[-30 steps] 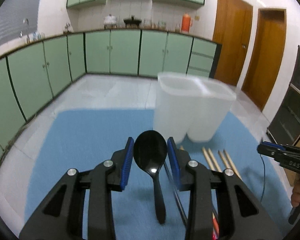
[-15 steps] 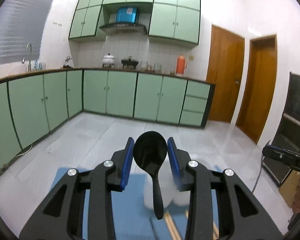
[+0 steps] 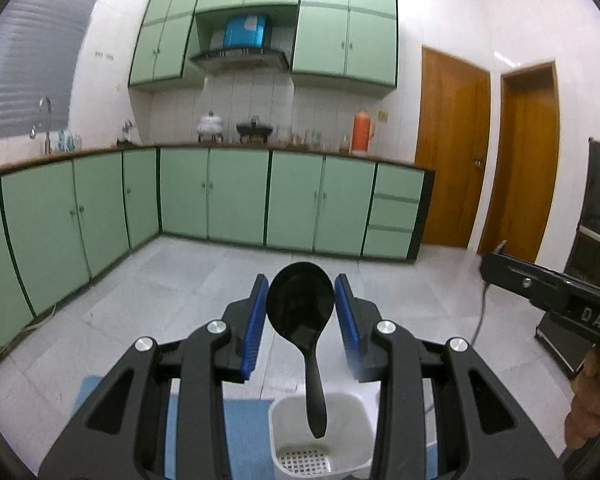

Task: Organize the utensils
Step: 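Lift the black spoon with the left gripper and drop it into the white holder, then grasp a plain wooden chopstick with the right gripper while the left gripper grasps the black chopstick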

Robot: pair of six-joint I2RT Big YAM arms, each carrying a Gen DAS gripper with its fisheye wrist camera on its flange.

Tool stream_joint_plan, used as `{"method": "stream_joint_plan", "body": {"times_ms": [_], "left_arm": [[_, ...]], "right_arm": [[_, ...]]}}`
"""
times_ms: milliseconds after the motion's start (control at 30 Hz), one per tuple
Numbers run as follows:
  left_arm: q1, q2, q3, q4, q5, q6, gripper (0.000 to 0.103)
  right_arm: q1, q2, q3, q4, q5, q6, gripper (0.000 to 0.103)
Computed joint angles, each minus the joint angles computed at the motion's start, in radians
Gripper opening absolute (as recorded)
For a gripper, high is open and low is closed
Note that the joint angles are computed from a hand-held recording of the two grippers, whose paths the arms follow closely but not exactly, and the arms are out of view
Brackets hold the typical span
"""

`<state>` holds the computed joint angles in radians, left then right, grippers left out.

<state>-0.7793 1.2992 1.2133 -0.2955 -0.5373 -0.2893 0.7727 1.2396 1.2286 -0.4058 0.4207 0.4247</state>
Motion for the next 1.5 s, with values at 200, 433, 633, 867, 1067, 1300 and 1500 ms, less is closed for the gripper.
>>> {"method": "stream_joint_plan", "body": {"times_ms": [200, 433, 633, 867, 1067, 1300, 1500], "left_arm": [[0.02, 0.02, -0.04, -0.012, 0.041, -0.028, 0.034], [0.018, -0.041, -0.111, -0.019, 0.04, -0.036, 0.056], [-0.035, -0.141, -0.177, -0.067, -0.027, -0.061, 0.071], [-0.183, -0.285, -0.274, -0.252, -0.139, -0.22, 0.079], [-0.363, -0.329, -0.329, -0.513, -0.196, -0.453, 0.082], [-0.51, -0.334, -0.373, -0.712, -0.143, -0.703, 0.084], [-0.587, -0.309, -0.39, -0.793, -0.107, -0.836, 0.084]], "right_arm": [[-0.009, 0.049, -0.029, 0.004, -0.077, 0.03, 0.028], [0.001, 0.009, -0.096, 0.014, -0.096, 0.06, 0.033], [0.069, -0.104, -0.175, 0.002, 0.02, 0.087, 0.048], [0.245, -0.255, -0.313, -0.126, 0.196, 0.275, 0.056], [0.453, -0.29, -0.381, -0.362, 0.321, 0.572, 0.056], [0.635, -0.266, -0.421, -0.536, 0.303, 0.891, 0.056], [0.738, -0.233, -0.448, -0.583, 0.263, 1.041, 0.056]]}}
